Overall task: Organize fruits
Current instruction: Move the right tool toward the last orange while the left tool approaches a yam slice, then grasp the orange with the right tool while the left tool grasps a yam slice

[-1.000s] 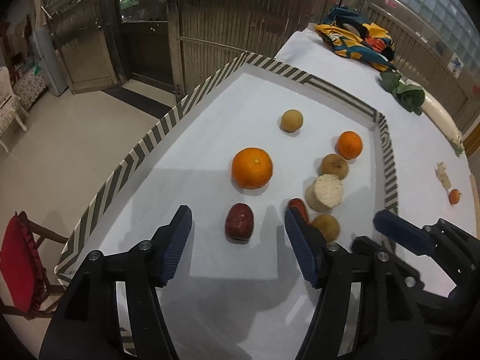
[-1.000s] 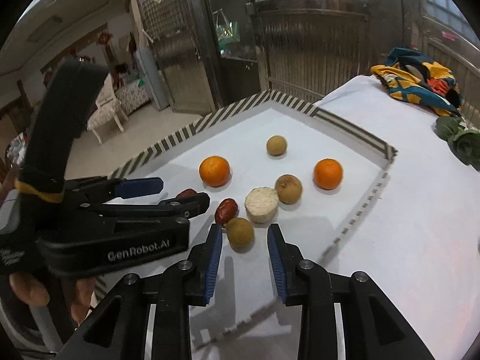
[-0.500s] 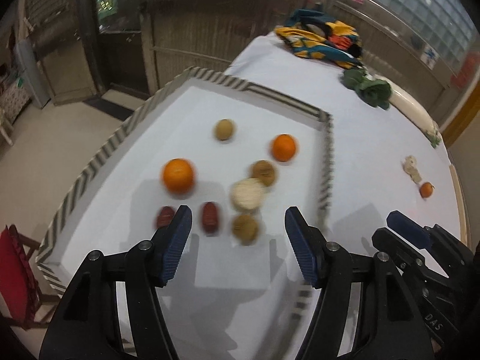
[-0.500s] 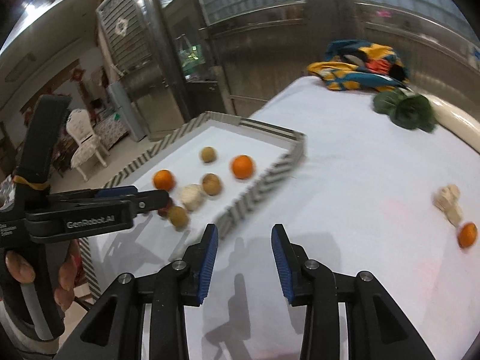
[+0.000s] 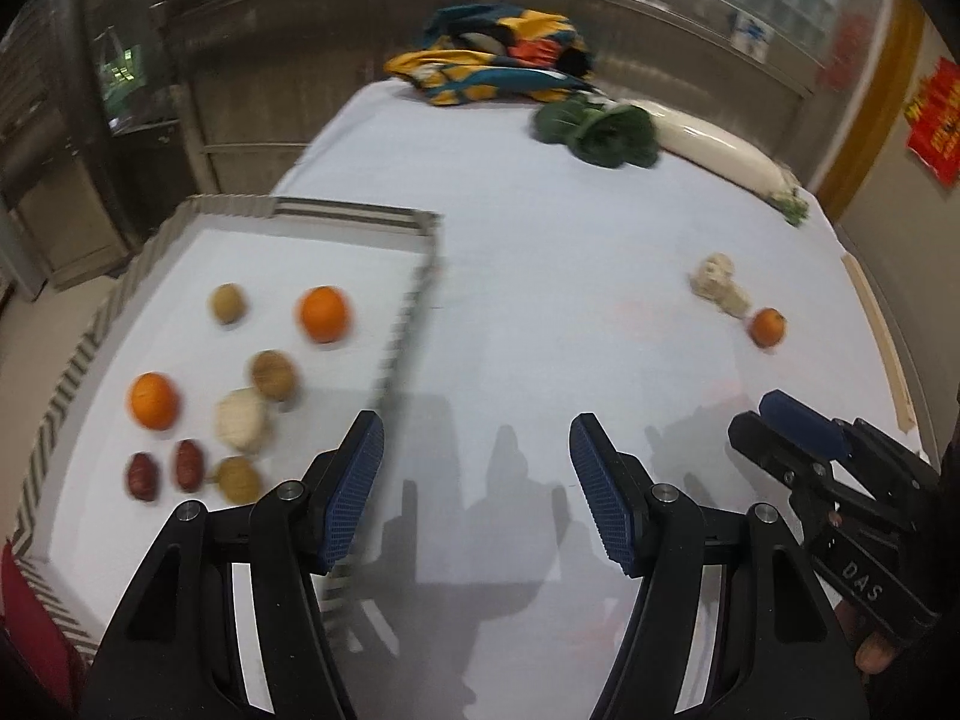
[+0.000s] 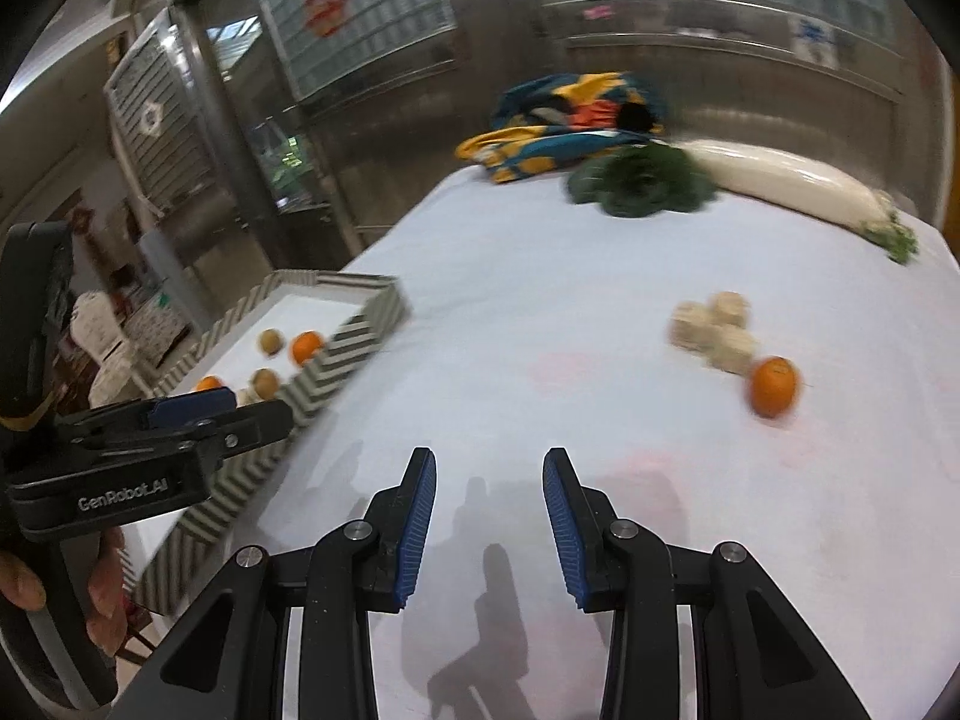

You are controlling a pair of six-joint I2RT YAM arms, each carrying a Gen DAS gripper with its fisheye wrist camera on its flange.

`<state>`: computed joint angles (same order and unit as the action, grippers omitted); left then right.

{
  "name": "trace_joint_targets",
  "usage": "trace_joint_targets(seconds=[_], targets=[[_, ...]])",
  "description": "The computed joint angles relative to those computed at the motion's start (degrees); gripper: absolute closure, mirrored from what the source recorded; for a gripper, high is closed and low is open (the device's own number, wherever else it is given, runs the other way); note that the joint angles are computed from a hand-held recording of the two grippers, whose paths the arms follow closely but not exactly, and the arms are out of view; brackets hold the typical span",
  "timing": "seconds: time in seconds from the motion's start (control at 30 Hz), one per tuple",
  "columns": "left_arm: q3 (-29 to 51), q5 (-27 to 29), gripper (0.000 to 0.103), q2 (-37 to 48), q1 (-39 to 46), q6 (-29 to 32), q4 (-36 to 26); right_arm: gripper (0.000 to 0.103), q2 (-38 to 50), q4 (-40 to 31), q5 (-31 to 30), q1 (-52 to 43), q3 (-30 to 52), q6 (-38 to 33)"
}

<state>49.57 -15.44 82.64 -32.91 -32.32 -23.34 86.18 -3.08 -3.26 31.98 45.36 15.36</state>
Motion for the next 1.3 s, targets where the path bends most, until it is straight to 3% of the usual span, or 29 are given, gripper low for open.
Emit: trace_joint_targets(seconds=[0.2, 0.4, 0.73, 0.77, 1.07, 1.3], targets=[[6.9, 2.0, 0.038, 8.4, -3.3, 0.3, 1.6, 0.066, -2.3, -1.6, -1.6, -10.0, -3.7, -4.0], [15.7, 4.0, 0.038, 18.1, -5.3, 0.8, 1.7, 0.065, 1.2, -2.0, -5.0, -19.6, -1.2, -7.2], [31.2, 6.5, 0.038, 30.9, -4.3, 1.1, -2.4, 0.064, 16.6, -2.3, -6.3, -19.8, 12.2, -14.3], [32.2, 6.7, 0.038, 31.7, -4.0, 0.9, -2.6, 0.069, 17.9, -2.4, -6.4, -20.0, 13.0, -14.3], [48.3, 10.4, 0.038, 42.1, -2.1, -1.9, -7.8, 0.072, 16.2, -1.9, -12.3, -25.4, 10.7, -14.2], [59.7, 12.7, 0.038, 49.8, -1.3, -3.0, -12.1, 0.072, 16.5, -2.8, -13.3, -25.7, 11.6, -14.6]])
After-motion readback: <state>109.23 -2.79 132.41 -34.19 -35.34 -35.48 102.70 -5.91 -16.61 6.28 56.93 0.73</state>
